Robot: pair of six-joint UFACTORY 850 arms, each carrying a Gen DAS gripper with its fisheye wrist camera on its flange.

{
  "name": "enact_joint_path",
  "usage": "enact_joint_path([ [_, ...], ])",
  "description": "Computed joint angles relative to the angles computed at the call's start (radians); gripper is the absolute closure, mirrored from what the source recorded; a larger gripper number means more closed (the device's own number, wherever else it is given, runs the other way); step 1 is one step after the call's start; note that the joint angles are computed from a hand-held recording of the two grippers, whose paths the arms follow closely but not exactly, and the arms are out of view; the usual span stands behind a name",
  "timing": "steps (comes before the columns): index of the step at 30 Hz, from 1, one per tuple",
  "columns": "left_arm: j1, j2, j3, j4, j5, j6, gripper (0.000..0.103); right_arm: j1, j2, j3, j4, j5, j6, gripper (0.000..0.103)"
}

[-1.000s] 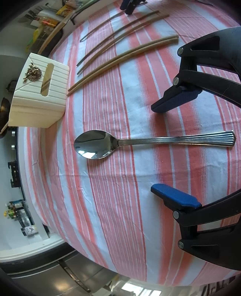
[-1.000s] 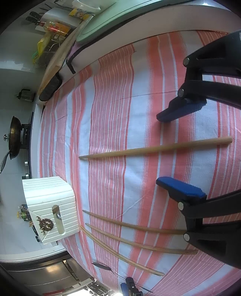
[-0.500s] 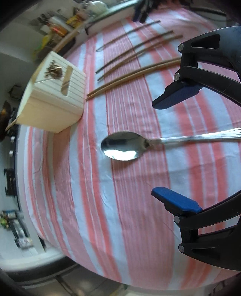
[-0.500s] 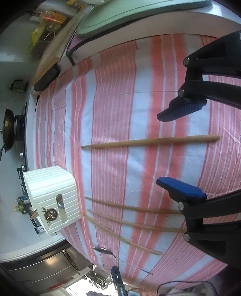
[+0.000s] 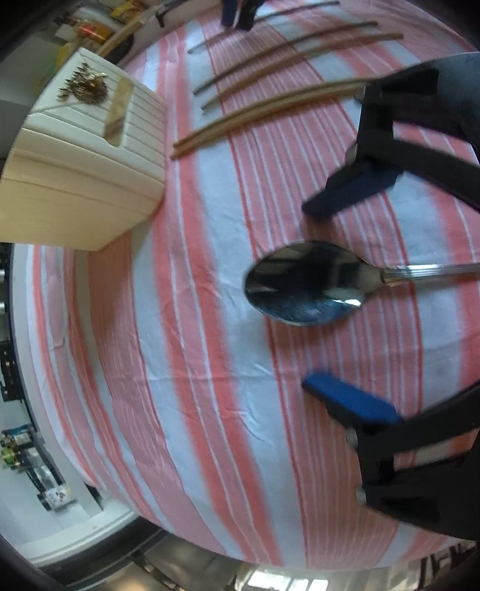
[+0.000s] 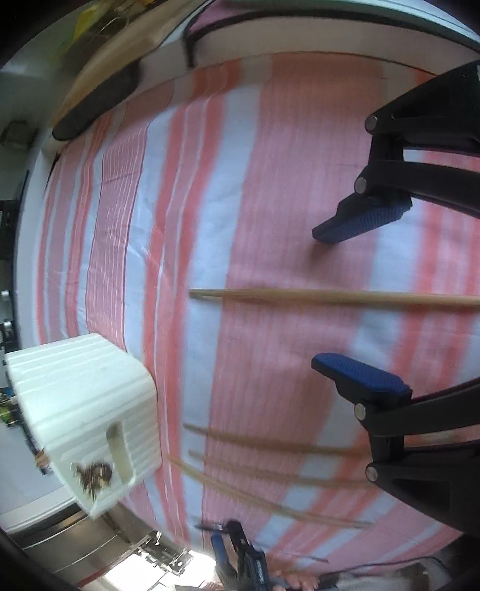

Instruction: Organize utensils

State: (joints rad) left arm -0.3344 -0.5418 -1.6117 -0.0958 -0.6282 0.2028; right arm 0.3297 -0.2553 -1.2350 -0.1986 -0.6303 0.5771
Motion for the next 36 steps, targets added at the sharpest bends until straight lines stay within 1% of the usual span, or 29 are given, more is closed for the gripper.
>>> enact_joint_path([
  [1,0.001,0.000,-0.003,-0.011,0.007,0.018,0.047,-0.001,-0.024,-0.026,-0.024,0.001,0.011,0.048],
  [2,0.004,-0.001,-0.005,-0.037,0.009,0.043,0.060,0.004,-0.041,-0.048,-0.079,-0.012,0.051,0.067],
  [3,0.005,-0.004,-0.011,-0.054,0.010,0.053,0.061,0.006,-0.051,-0.061,-0.105,-0.018,0.067,0.075],
  [4,0.007,-0.005,-0.012,-0.057,0.010,0.052,0.061,0.002,-0.064,-0.076,-0.104,-0.014,0.064,0.095],
  [6,0.010,0.009,0.002,-0.073,0.028,0.059,0.061,-0.005,-0.062,-0.077,-0.089,0.006,0.082,0.097],
  [7,0.012,0.024,0.017,-0.086,0.043,0.068,0.061,-0.006,-0.041,-0.062,-0.077,0.037,0.095,0.097],
  [8,0.019,0.057,0.047,-0.132,0.072,0.107,0.061,-0.001,-0.020,-0.049,-0.087,0.059,0.117,0.097],
  [11,0.031,0.134,0.106,-0.228,0.119,0.201,0.061,0.032,0.083,0.009,-0.184,0.140,0.216,0.097],
  [12,0.037,0.169,0.132,-0.278,0.135,0.253,0.061,0.046,0.114,0.022,-0.225,0.152,0.253,0.097],
  [14,0.046,0.224,0.170,-0.357,0.150,0.335,0.061,0.082,0.181,0.044,-0.331,0.159,0.340,0.097],
  [17,0.063,0.301,0.225,-0.502,0.162,0.481,0.061,0.136,0.260,0.067,-0.461,0.139,0.458,0.097],
  [18,0.066,0.325,0.240,-0.542,0.161,0.517,0.061,0.136,0.268,0.069,-0.480,0.143,0.470,0.097],
  [21,0.080,0.359,0.256,-0.634,0.146,0.601,0.061,0.170,0.309,0.081,-0.587,0.128,0.572,0.097],
  [24,0.087,0.386,0.268,-0.695,0.132,0.654,0.061,0.195,0.330,0.084,-0.691,0.118,0.672,0.097],
  [28,0.082,0.400,0.261,-0.717,0.134,0.671,0.061,0.211,0.335,0.066,-0.804,0.102,0.768,0.097],
  [31,0.086,0.398,0.238,-0.734,0.115,0.678,0.061,0.213,0.329,0.046,-0.836,0.101,0.795,0.097],
  [36,0.093,0.382,0.170,-0.765,0.065,0.689,0.061,0.189,0.301,-0.011,-0.795,0.115,0.707,0.097],
])
